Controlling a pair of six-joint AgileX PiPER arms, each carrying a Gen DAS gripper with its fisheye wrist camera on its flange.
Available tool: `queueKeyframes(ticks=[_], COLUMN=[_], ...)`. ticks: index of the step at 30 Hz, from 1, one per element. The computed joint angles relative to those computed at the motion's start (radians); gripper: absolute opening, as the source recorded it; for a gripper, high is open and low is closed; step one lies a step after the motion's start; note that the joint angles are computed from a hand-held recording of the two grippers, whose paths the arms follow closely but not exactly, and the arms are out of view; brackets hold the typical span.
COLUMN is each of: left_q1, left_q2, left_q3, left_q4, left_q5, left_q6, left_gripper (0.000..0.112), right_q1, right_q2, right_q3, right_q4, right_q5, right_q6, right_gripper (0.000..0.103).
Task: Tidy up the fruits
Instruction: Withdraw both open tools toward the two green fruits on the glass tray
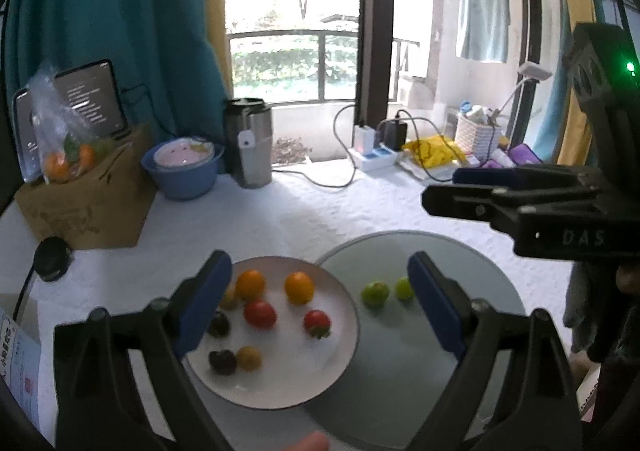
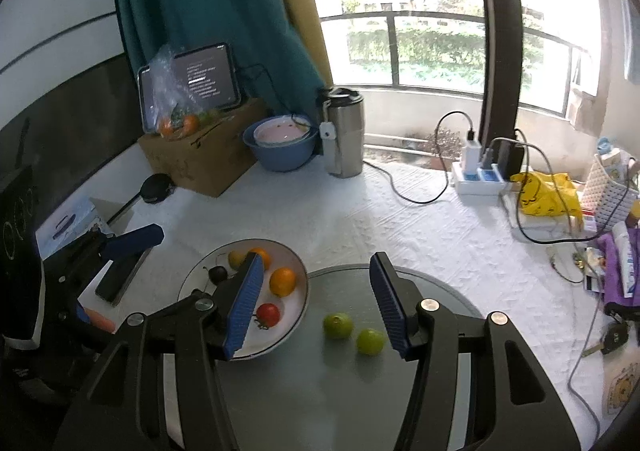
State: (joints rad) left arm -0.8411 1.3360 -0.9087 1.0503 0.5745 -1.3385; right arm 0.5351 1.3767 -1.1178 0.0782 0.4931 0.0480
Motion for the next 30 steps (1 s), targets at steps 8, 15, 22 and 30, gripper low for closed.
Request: queueKeyframes(ticks=[8,15,22,30], left_q1=[-0.042,-0.039,-0.012,0.036], left_q2=[0.082,0.173,0.264,0.327], left_q3=[-0.086,-0.121,-0.137,-0.147], left_q4=[-0.042,-0.066,-0.128,-0.197], left_q5=[0.003,-0.051,-0.123,-0.161], left_q6=[0.055,0.059,0.116,0.241], left_gripper=[0.091,0.091,0.091,0.091], right_q1=[-0.099,-0.181,-0.232,-0.236], right_q2=[-0.048,-0.046,0.029,0.206], right_q3=[0.042,0.082,0.118,0.086], right_q4=[0.113,0.218,0.32,0.455], right_q5=[0.006,0.007,-0.009,0.0], right_q6=[-0.127,-0.267,-0.393,-0.519], right_gripper=[0.058,0.058,0.058,0.058])
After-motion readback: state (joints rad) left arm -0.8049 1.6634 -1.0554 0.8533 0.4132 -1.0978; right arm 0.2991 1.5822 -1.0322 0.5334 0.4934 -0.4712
